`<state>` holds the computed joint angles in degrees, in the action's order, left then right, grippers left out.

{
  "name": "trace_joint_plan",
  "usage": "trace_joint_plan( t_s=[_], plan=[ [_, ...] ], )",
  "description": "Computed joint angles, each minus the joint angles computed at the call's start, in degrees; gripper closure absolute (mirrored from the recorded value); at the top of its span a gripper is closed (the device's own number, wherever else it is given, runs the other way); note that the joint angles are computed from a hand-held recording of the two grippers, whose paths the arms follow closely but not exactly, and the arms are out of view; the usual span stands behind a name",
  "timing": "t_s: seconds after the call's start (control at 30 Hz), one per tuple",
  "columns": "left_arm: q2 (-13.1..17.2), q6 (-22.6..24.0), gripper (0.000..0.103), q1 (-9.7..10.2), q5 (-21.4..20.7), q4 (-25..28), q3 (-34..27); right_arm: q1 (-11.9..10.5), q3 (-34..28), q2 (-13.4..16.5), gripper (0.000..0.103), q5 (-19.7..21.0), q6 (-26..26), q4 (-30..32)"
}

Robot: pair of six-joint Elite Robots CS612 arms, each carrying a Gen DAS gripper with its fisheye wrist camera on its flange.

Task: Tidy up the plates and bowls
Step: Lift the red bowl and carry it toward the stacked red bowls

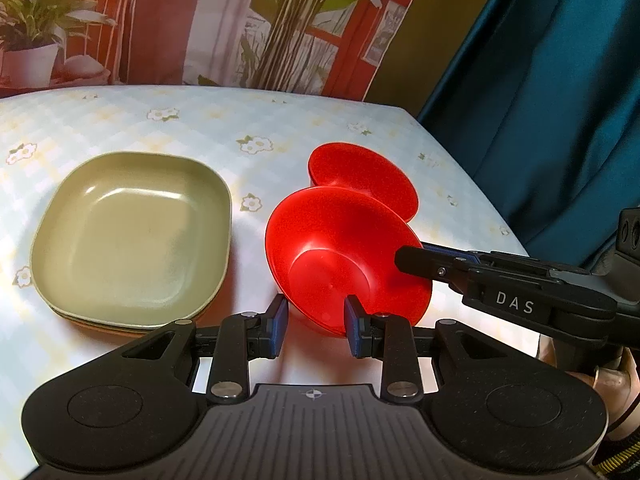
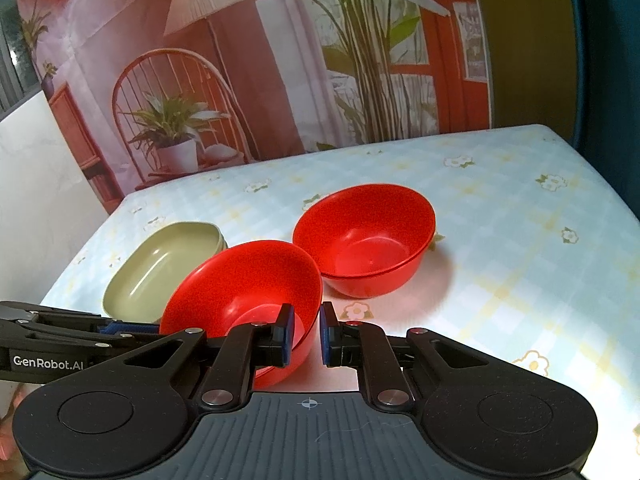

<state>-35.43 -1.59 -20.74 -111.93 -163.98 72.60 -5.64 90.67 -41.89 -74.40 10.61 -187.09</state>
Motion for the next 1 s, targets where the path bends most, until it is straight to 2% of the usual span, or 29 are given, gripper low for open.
trace_joint_plan(
  t_s=[0.53,0.77,1.0],
  plan=[
    [-0.16,2.03,0.071,-0.09,-1.22,-1.87,-1.34,-0.65,-0.65,-0.5,0.091,0.25,1.87,-3.23],
    [1.44,1.97,0.071,-0.39,-2.71,-1.12,-4.9,-1.41,-2.32,0.09,0.091,-0.5,2.91,-3.59],
    [4.62,1.47,0.071,-0.69,-5.42,1.77,-10.91,-2.39,-4.89,1.49,0.091,-2.12,4.47,-3.22]
  ],
)
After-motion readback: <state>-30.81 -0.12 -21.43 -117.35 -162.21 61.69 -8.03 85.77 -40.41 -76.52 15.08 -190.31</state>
